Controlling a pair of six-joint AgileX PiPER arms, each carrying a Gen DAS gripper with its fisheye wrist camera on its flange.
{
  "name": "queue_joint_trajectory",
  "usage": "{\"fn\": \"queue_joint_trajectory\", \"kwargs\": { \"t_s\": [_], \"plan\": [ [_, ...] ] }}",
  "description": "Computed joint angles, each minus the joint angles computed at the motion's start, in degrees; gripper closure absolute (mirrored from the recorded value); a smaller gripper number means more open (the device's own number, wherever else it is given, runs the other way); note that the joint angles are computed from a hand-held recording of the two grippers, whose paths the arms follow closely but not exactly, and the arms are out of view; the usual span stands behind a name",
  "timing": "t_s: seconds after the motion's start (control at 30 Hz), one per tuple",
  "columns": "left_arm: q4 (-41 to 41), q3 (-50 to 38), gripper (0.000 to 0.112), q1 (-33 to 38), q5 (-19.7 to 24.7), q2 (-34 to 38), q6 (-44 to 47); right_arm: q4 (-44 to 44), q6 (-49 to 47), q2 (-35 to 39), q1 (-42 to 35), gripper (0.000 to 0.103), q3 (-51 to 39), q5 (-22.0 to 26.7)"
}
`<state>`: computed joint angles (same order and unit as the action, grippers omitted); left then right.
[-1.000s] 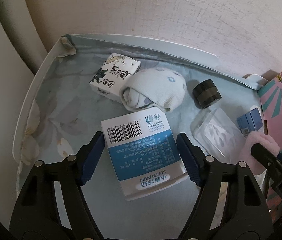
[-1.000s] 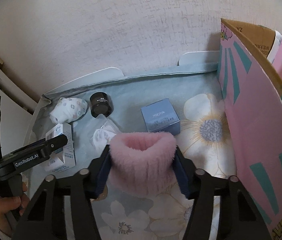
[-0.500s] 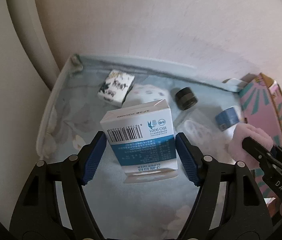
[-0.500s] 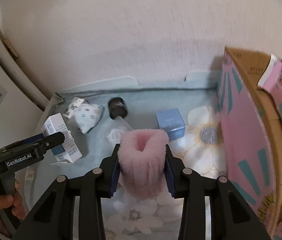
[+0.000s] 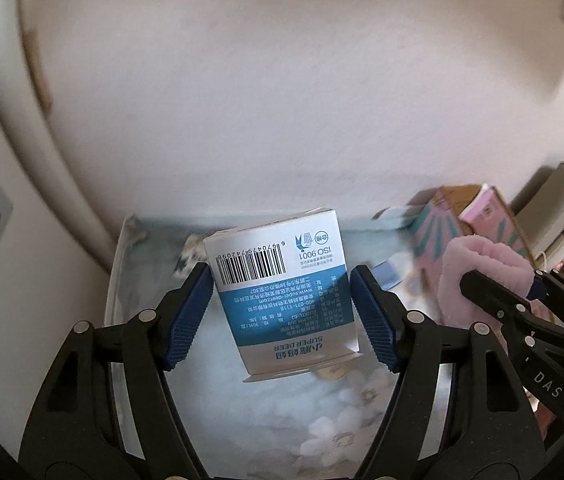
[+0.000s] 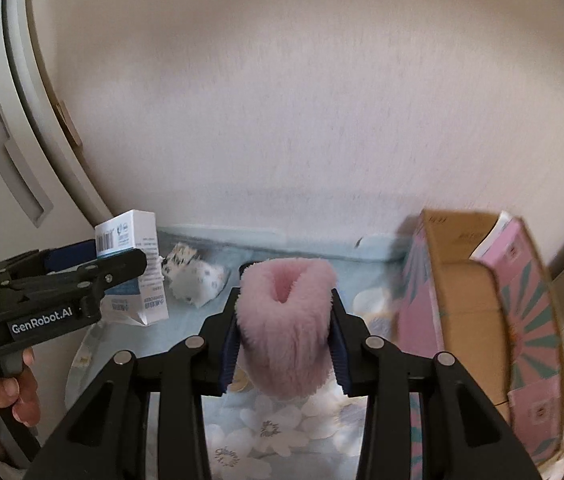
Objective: Organize objects
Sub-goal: 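Carry the box and headband over the cardboard box with both tools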
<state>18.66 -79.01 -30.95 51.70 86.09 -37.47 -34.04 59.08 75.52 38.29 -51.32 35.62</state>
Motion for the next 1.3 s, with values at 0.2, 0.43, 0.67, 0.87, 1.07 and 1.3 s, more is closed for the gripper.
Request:
{"fn": "queue_joint_trajectory", "kwargs": {
  "t_s": [0.2, 0.43, 0.67, 0.87, 1.07, 1.3],
  "plan": [
    [-1.2, -10.9, 0.046, -2.6, 2.6, 5.0, 4.2, 0.9, -3.0, -5.7, -2.6, 0.067, -0.9, 4.6],
    [-8.9, -25.6, 0.057, -4.1, 3.5, 14.6, 12.8, 3.0, -8.1, -12.9, -10.7, 0.067, 0.5, 9.2],
    [-14.2, -42.3, 0.057, -9.3, 9.3, 25.9, 17.3, 9.0, -15.5, -20.1, -21.8, 0.067, 4.7, 11.5],
    [-15.3, -45.9, 0.057, -10.8, 9.3, 31.7, 17.2, 18.0, -25.9, -24.0, -33.4, 0.067, 10.0, 9.9],
    [-11.6, -36.3, 0.021, -4.9, 7.1, 27.6, 18.4, 21.0, -28.4, -25.2, -35.6, 0.067, 12.3, 8.5],
    [-6.3, -23.4, 0.009, 0.5, 5.2, 23.4, 22.7, 25.3, -30.0, -23.3, -35.0, 0.067, 14.8, 5.0]
  ]
}}
